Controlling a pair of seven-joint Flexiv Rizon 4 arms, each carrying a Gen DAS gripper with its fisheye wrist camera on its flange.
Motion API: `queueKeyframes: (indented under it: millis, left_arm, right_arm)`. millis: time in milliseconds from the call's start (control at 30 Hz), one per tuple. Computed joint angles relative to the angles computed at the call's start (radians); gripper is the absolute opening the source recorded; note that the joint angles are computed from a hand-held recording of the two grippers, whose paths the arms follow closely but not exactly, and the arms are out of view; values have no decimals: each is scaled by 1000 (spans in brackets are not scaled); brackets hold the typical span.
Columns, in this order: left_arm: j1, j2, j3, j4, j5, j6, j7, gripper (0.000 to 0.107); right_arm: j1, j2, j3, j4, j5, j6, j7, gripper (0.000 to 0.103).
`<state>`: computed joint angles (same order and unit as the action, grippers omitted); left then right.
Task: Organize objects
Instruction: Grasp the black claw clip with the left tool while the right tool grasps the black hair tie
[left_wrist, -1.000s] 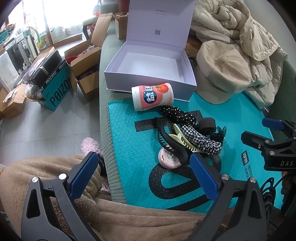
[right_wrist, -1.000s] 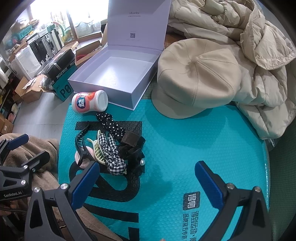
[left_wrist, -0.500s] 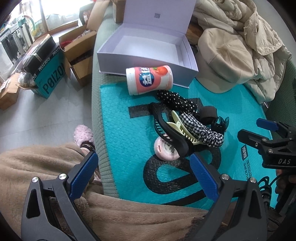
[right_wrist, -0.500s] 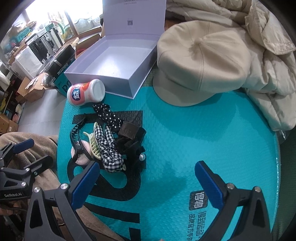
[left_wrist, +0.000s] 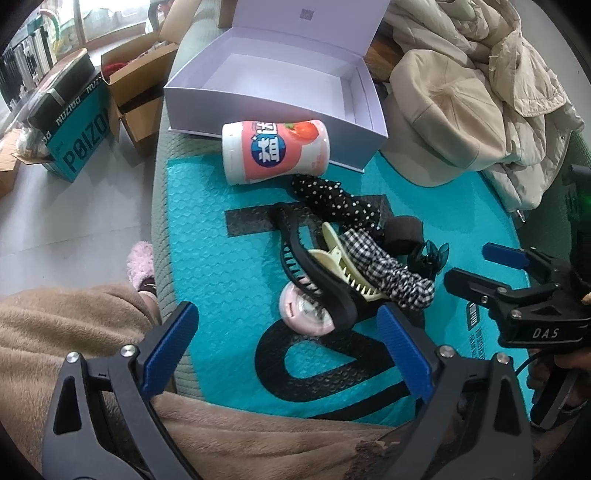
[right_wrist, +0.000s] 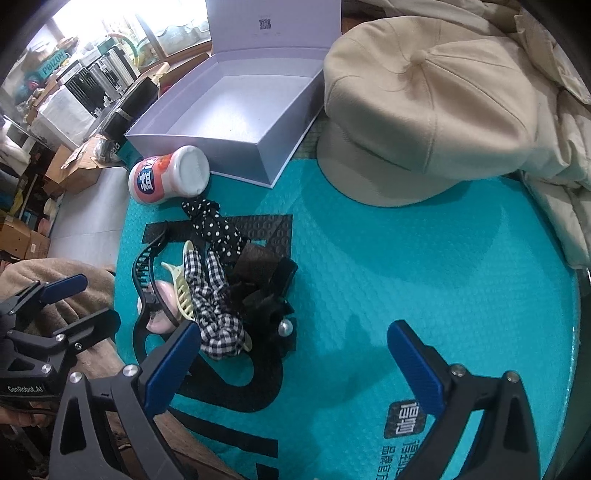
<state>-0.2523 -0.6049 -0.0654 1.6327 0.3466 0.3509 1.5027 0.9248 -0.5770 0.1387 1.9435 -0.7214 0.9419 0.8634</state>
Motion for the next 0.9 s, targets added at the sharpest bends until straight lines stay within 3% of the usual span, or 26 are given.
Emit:
queueKeyframes:
  millis: [267, 433, 500, 733, 867, 900]
  left_arm:
    - [-19, 44, 20, 81, 108, 103, 36, 91]
    - [-24, 59, 32, 133, 164, 182, 10, 68]
    - [-19, 62, 34, 156, 187, 231, 18, 67]
    - [-26, 48, 64, 198, 270, 375, -28, 56]
    - [-45, 41, 74, 184, 287, 351, -59, 42]
    - [-51, 41, 74, 179, 289, 334, -63, 36]
  right_arm:
    - [-25, 2, -34, 38, -33, 100, 15, 89]
    - [-46, -3, -32, 42, -19, 111, -11, 80]
    - [-48, -7, -47, 54, -31, 156, 3, 76]
    - [3, -44, -209, 108, -173, 421, 171, 68]
    - [86, -67, -357, 128, -252, 563, 266, 47]
    - [112, -69, -392, 133, -254, 583, 284, 47]
